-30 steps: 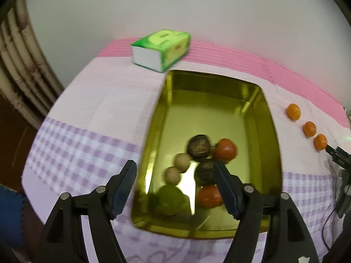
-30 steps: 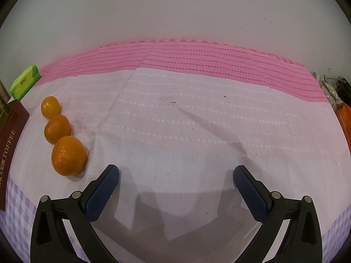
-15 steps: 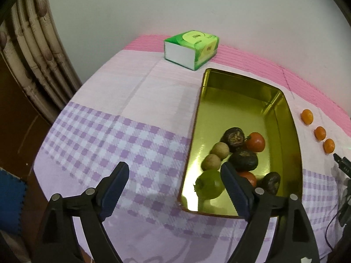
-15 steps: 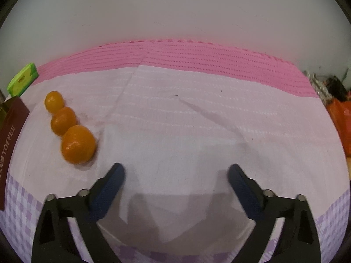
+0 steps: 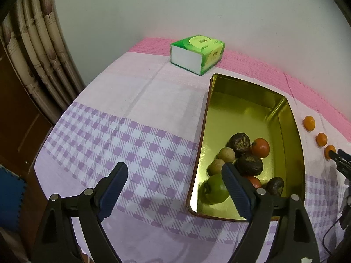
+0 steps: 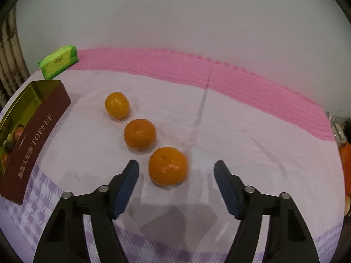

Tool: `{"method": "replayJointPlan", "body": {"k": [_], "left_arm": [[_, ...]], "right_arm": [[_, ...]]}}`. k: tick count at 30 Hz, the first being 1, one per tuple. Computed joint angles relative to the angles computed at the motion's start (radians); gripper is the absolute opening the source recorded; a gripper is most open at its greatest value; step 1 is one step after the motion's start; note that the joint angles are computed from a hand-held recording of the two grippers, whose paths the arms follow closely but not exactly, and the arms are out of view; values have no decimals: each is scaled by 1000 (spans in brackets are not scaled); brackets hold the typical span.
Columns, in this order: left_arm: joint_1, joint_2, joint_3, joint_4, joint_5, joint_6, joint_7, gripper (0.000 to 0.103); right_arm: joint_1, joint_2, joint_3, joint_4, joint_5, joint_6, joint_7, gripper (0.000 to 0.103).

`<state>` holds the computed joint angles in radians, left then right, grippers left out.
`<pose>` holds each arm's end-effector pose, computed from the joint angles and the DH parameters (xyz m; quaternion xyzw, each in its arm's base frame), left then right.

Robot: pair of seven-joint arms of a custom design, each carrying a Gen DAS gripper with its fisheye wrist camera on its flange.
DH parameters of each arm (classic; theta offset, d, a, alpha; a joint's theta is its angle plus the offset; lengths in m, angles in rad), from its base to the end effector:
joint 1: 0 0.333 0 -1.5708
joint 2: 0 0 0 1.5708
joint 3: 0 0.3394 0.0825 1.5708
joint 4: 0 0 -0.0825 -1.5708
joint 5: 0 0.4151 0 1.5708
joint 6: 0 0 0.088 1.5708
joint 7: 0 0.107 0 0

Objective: Organize fruits
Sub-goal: 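Reach the right gripper to a mandarin orange and close on it, then carry the mandarin into the tin and open the right gripper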

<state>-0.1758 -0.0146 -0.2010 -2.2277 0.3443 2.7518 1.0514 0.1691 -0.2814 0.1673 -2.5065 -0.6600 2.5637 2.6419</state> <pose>0.5419 -0.2296 0.4421 -0.6286 0.7245 -0.2119 0.1869 0.4512 0.1686 0.4182 -0.5950 0.7514 -0.2533 0.1311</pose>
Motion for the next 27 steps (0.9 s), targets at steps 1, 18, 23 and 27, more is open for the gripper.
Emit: {"method": "replayJointPlan", "body": {"k": [1,18,23,27], "left_arm": [[0,-2,0,0,4,-3,-1,85],[-6,5,-1,11,-3,-32,-2,86],[-2,-2,4,4,-55,-25,13,88],[5,-11,5,-2,-66,-16,0,91]], "right_arm": [[7,14,-15,4,32,17,-24,60],[19,50,-23,42,36,-24,-47,41],[28,23,-11,69,34,-9,-46,41],[52,43,6,128,52,35,-74,41]]}}
